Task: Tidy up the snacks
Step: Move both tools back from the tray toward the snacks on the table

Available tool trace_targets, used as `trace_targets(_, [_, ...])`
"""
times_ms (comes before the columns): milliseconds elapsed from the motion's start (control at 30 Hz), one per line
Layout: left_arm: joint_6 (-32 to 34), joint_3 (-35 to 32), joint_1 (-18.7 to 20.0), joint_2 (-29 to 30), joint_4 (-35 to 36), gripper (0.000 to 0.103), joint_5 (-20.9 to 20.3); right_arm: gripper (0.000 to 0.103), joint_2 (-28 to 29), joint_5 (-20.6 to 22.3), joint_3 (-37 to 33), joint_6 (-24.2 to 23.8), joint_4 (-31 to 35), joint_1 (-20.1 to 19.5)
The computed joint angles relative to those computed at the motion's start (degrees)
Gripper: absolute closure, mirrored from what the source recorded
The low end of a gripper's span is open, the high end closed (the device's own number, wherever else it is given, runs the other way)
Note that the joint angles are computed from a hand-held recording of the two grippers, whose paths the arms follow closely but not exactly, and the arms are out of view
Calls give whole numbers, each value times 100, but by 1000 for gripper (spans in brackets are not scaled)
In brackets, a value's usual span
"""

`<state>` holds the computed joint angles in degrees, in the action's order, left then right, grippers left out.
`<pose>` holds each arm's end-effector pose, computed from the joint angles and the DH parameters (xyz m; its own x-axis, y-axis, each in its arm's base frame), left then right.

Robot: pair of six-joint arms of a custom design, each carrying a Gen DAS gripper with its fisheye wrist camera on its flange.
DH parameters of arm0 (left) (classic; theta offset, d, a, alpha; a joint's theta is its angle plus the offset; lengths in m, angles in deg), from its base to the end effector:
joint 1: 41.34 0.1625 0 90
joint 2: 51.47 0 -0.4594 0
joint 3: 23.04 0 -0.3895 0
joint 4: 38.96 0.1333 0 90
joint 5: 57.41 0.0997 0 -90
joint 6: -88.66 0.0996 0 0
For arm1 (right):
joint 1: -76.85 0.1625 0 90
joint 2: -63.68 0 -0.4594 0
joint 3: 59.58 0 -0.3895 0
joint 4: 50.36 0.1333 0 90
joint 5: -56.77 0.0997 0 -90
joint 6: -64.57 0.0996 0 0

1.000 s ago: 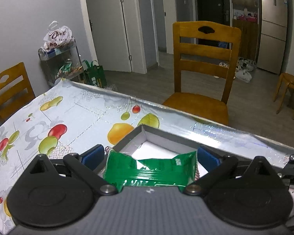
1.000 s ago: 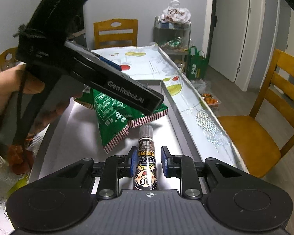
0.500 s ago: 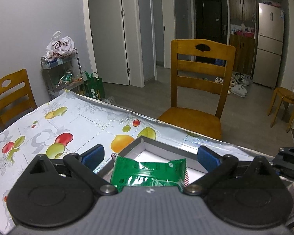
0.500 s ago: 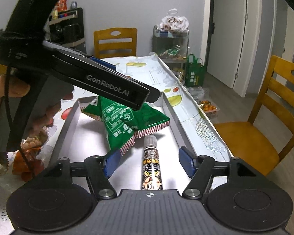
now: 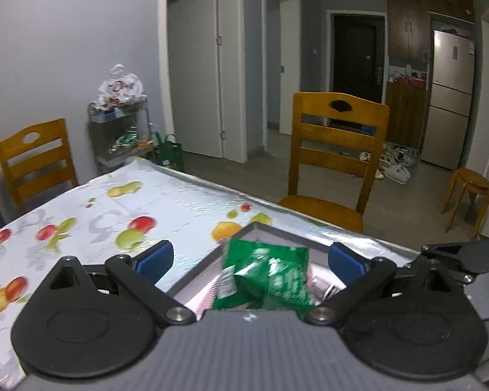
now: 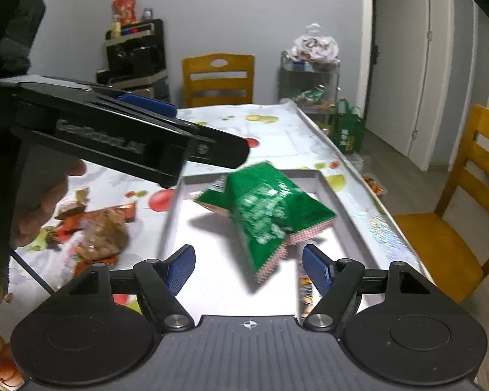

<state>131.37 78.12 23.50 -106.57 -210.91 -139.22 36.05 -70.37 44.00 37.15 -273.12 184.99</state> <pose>-0.1521 -0.6707 0.2374 -0.4508 0.7510 -0.4824 0.8848 0.3047 -0.3525 0.2634 -0.5689 0.0377 -0.7336 -0.0337 0.6788 -0.5726 0.5686 -0.5906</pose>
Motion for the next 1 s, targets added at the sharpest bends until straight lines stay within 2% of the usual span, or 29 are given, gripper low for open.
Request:
trace_targets(200, [-85,273,162,-579,129,1,238,29,136,146,-211,60,285,179])
trace_targets(533, [-3,613,550,-1318,-163,1,498,29,406,267,-620,21,816,427])
trace_targets(767, [40,643,899,-1547,-381,1,678,28,569,278,-874,-4,1169,512])
trace_targets(1000, [200,642,1268,-1449,-1023,1,1102,24,714,327,-1076,-26,1384,579])
